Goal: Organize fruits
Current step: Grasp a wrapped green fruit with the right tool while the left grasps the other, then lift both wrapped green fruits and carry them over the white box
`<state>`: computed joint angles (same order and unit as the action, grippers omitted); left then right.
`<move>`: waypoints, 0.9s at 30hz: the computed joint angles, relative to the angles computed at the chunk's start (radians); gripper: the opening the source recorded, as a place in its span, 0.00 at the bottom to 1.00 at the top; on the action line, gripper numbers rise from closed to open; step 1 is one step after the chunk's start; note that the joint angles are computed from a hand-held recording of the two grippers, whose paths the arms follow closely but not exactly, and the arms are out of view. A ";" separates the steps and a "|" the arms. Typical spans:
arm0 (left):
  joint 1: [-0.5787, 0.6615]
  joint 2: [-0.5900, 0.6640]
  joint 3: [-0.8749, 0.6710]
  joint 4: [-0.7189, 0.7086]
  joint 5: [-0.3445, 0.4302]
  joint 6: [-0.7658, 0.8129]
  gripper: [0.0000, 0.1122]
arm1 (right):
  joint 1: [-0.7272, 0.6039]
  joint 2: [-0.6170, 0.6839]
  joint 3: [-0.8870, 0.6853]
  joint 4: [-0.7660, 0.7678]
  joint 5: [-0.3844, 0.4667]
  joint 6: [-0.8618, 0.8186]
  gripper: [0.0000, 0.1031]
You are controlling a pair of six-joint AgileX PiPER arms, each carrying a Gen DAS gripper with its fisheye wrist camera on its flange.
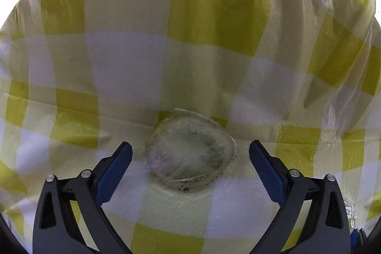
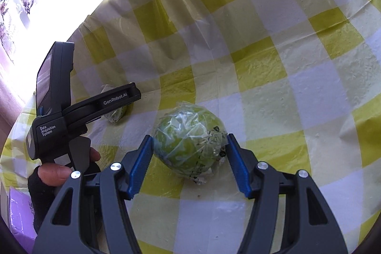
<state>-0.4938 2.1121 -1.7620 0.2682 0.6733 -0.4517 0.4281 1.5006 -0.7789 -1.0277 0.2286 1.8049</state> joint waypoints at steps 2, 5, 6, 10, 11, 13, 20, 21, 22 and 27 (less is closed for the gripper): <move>-0.004 0.009 -0.010 0.004 0.019 0.002 0.56 | -0.007 -0.007 0.005 0.030 -0.007 -0.035 0.61; 0.000 -0.021 0.041 -0.008 -0.025 0.008 0.53 | -0.023 0.001 0.000 0.053 -0.021 -0.064 0.61; -0.002 -0.039 0.070 0.017 -0.048 -0.021 0.53 | -0.027 0.002 0.001 0.048 -0.029 -0.058 0.61; -0.014 -0.143 0.221 0.092 -0.128 -0.129 0.52 | -0.049 -0.012 0.023 0.013 -0.065 -0.028 0.61; -0.018 -0.168 0.255 0.109 -0.140 -0.156 0.52 | -0.054 -0.014 0.026 0.003 -0.072 -0.018 0.61; -0.028 -0.228 0.335 0.160 -0.162 -0.223 0.52 | -0.064 -0.021 0.038 -0.014 -0.083 -0.001 0.61; -0.078 -0.475 0.637 0.307 -0.187 -0.449 0.52 | -0.075 -0.044 0.062 0.005 -0.096 -0.021 0.60; -0.087 -0.510 0.678 0.325 -0.181 -0.475 0.52 | -0.074 -0.046 0.062 0.027 -0.092 -0.043 0.60; -0.095 -0.548 0.722 0.339 -0.177 -0.497 0.52 | -0.069 -0.049 0.061 0.021 -0.086 -0.034 0.60; -0.120 -0.764 0.946 0.388 -0.162 -0.584 0.52 | 0.042 -0.087 0.063 -0.051 0.061 0.056 0.60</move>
